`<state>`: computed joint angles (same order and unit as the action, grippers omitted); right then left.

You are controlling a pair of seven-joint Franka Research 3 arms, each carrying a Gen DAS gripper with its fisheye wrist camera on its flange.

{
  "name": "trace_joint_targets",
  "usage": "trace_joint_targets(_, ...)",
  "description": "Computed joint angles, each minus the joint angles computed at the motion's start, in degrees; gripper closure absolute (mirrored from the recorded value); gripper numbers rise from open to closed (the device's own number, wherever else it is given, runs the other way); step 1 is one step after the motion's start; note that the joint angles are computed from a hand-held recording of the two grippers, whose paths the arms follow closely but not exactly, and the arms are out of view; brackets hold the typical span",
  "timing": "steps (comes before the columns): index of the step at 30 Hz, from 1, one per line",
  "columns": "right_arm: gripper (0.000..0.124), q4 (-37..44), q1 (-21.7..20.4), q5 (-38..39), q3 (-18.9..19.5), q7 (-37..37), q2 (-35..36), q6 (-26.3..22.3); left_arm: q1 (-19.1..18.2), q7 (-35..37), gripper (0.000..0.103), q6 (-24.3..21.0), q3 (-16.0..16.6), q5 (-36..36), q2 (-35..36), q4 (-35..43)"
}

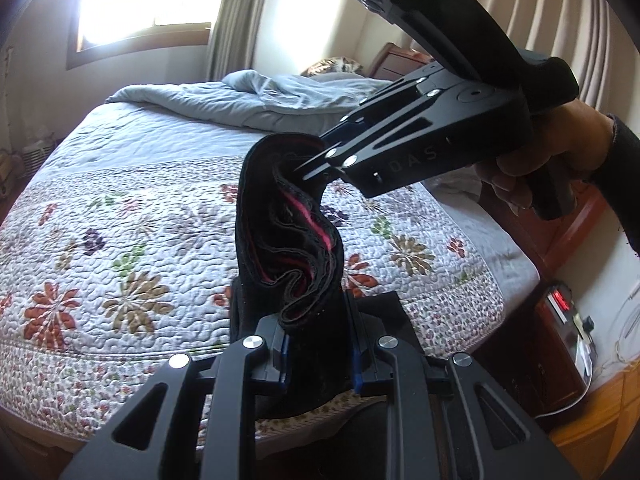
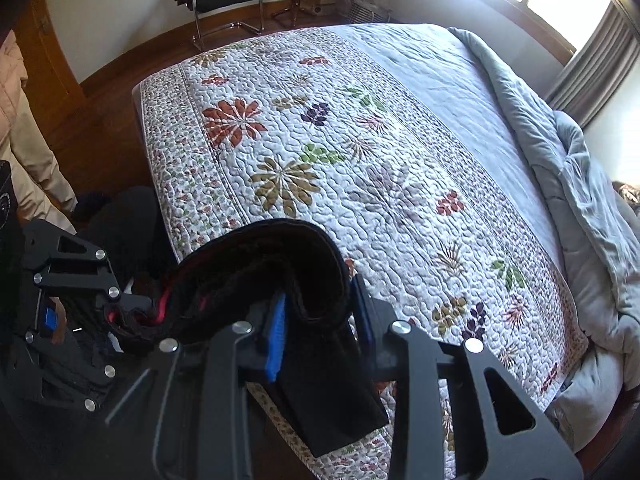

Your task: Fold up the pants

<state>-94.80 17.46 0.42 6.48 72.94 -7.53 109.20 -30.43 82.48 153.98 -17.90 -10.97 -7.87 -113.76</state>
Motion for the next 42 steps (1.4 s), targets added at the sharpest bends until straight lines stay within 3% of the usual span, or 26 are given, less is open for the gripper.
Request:
trace_joint_targets(14,0.096,-14.8,-4.4,1.8,-2.2,-3.1,-10.1,5.1,-1.3,0.0,0.082,-1.1,-3.6,2.9,8.0,6.3)
trace_joint_targets(42,0.099,-30.1,-10.6,4.4,-5.5,-11.1,-16.3,12.1,-4.2,-5.3,0.082,-4.1,-7.0,10.7,23.4,18.3)
